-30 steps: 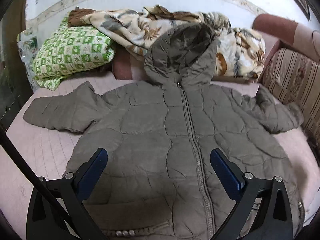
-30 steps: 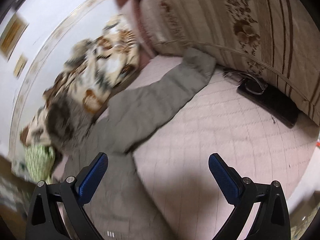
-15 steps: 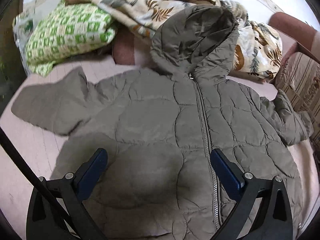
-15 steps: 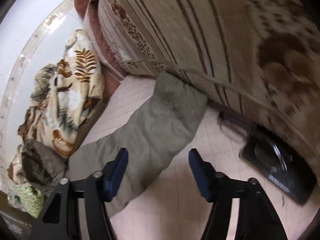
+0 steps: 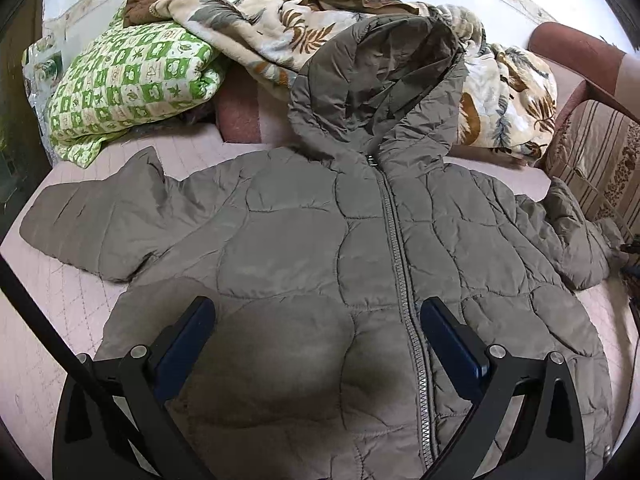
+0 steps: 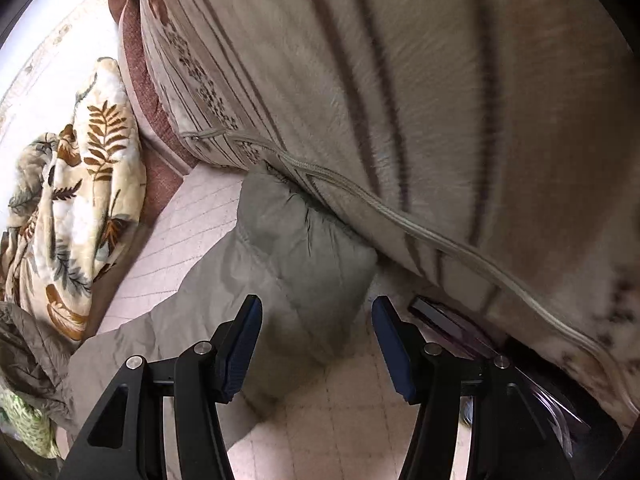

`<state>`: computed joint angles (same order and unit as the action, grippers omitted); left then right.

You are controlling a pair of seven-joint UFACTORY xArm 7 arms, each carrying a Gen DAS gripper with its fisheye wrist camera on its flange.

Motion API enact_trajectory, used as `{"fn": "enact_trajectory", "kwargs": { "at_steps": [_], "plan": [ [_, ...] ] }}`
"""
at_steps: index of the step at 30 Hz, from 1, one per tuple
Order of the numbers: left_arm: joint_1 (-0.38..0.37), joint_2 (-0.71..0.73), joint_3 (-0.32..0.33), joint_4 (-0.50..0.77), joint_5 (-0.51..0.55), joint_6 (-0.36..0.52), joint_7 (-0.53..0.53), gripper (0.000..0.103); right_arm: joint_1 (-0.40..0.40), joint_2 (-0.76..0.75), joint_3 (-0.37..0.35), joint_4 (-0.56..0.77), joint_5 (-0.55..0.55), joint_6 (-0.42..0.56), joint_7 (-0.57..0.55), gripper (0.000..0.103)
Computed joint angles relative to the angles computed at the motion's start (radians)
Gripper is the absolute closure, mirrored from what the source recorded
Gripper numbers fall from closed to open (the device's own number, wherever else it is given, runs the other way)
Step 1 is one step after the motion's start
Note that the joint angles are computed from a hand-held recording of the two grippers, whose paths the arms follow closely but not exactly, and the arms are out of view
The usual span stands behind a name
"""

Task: Fold large clothes
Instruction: 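Move the right tool to the jacket sleeve cuff and close on it, then lift the sleeve with the right tool and fold it across the jacket front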

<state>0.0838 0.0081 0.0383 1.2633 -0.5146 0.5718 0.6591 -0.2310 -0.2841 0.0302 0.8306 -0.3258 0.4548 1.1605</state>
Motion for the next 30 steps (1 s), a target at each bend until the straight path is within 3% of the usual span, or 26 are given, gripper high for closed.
{"fn": "enact_trajectory", "kwargs": {
  "at_steps": [3,4,7,10,13,21,30],
  "plan": [
    [-0.001,-0.004,-0.001,-0.008,-0.024,-0.012,0.021,0.001,-0.016,0.046,0.013,0.027,-0.058,0.008,0.027,0.045],
    [-0.002,-0.004,-0.002,-0.011,-0.02,-0.019,0.019,0.001,-0.019,0.061,0.016,0.034,-0.083,0.011,0.04,0.058],
    [-0.003,-0.001,-0.001,-0.011,-0.016,-0.021,0.02,0.001,-0.024,0.059,0.025,0.024,-0.17,-0.005,0.101,0.083],
    [-0.002,0.0,-0.001,-0.01,-0.013,-0.021,0.018,0.001,-0.048,0.001,0.063,0.005,-0.285,-0.003,0.206,0.086],
    [0.0,-0.002,0.0,-0.011,-0.021,-0.018,0.019,0.001,-0.041,-0.046,0.086,0.024,-0.333,0.05,0.221,0.086],
    [0.013,-0.004,0.011,0.004,-0.042,0.013,0.012,0.001,0.001,-0.144,0.13,0.166,-0.325,0.183,0.142,0.086],
    [0.043,-0.018,0.032,0.032,-0.097,0.062,0.034,0.001,0.083,-0.092,0.227,0.451,-0.343,0.323,0.055,0.086]
  ]
}}
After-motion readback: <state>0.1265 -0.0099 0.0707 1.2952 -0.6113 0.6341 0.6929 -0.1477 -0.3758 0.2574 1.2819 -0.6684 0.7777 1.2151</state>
